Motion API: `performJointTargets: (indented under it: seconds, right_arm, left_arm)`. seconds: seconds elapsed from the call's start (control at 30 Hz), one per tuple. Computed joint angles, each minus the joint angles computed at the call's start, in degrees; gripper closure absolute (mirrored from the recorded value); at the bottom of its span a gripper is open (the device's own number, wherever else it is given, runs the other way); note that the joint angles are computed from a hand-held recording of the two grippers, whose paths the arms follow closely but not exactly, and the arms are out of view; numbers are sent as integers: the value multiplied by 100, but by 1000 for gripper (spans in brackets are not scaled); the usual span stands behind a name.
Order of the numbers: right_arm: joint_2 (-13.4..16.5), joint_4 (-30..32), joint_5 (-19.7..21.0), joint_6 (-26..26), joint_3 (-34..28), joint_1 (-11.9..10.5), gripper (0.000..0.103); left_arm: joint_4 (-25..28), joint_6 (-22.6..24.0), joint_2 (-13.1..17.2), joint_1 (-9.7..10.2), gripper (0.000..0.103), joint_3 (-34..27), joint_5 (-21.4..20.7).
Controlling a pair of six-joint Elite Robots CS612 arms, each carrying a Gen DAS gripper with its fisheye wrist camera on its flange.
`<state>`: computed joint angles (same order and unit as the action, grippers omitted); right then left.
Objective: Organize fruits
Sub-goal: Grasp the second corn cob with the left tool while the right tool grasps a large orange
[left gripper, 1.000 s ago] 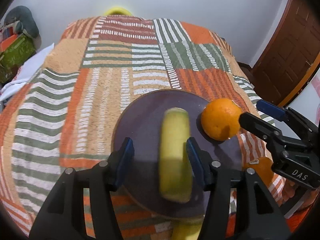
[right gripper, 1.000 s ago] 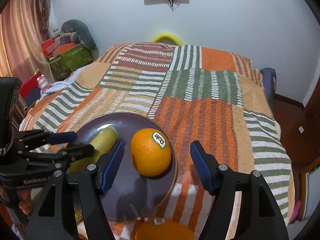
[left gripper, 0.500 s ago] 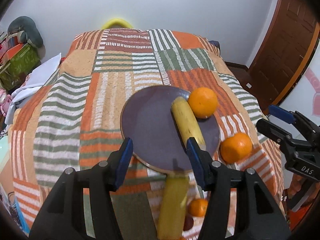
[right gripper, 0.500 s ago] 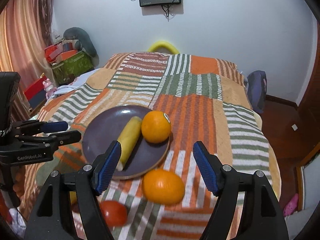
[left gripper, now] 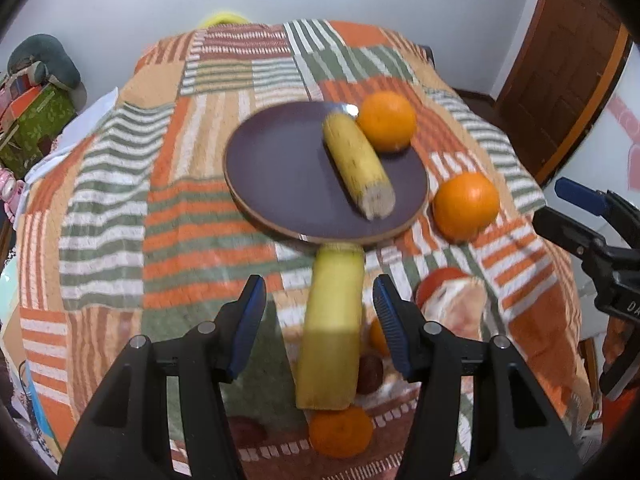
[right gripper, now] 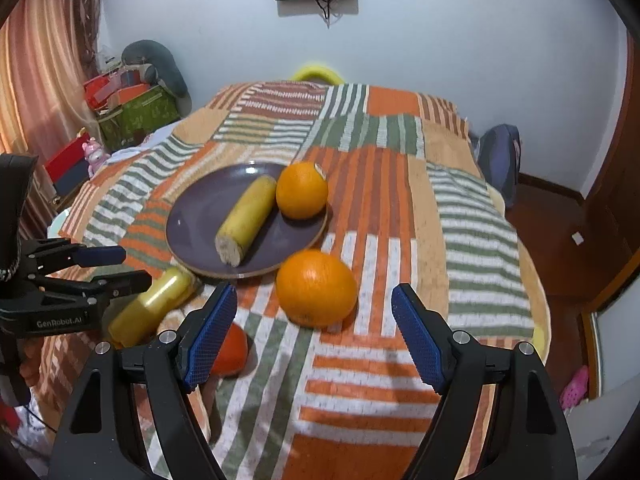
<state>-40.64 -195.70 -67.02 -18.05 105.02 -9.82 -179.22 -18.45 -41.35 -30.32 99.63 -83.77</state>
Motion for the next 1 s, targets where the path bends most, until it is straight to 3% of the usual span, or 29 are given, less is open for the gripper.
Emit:
performJointTargets:
  seconds: [0.33,0.6,0.73,0.83,1.0]
  right_arm:
    - [268,537,-215,-10,-297,100,26]
    - [420,856,-47,183,-598,119,26]
    - [470,934,37,208,-648,129,27]
    - [485,895,45,243,-650,130,37]
    - [453,920,59,253,-605,107,37]
  left_arm:
    - [309,22,262,31,48,-281,-231]
    - [273,113,411,65,54,-441,-277]
    - [202,252,426,68,66,-451,-371]
    - [143,295,412,52,66,-413,-303]
    - [7,108,341,115,67,-322,-420]
